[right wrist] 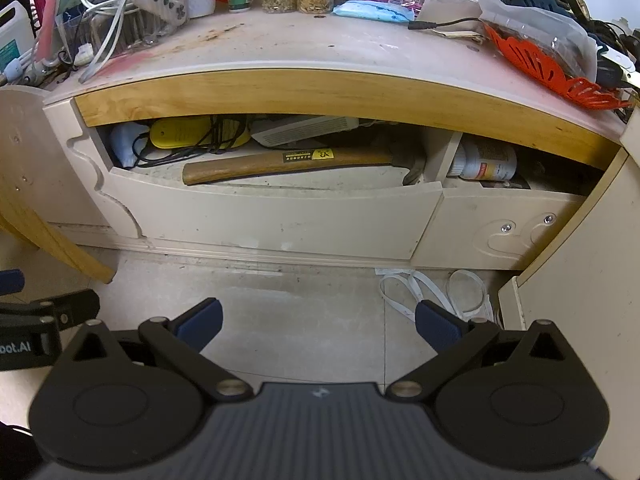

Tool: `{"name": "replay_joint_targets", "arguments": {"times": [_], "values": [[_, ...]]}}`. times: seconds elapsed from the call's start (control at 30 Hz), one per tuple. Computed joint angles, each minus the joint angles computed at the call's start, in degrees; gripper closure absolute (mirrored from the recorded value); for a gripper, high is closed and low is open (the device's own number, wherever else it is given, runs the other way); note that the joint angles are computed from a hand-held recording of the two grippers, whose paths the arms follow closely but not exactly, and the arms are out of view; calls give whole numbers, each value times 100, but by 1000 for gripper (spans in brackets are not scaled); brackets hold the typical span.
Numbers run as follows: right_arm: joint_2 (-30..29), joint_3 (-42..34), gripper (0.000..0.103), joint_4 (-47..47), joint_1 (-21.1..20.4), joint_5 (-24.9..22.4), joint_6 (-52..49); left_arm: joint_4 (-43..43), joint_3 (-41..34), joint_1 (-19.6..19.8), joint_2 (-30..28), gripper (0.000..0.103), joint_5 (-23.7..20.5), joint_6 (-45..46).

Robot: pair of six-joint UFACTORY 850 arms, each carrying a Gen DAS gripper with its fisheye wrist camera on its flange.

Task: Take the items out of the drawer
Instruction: 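Move both tools toward the closed white drawer front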

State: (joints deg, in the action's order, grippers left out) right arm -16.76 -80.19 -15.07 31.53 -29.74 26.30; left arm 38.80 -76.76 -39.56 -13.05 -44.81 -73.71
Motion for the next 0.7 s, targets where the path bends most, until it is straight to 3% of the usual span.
{"name": "replay_joint_targets", "arguments": {"times": [0.33, 0.7], "values": [[-101, -101, 0, 107, -43, 10, -73, 48, 63, 47, 27, 0, 163, 31], [54, 195, 0, 319, -18, 431, -706, 375, 206, 27, 82, 1, 193, -87]]}}
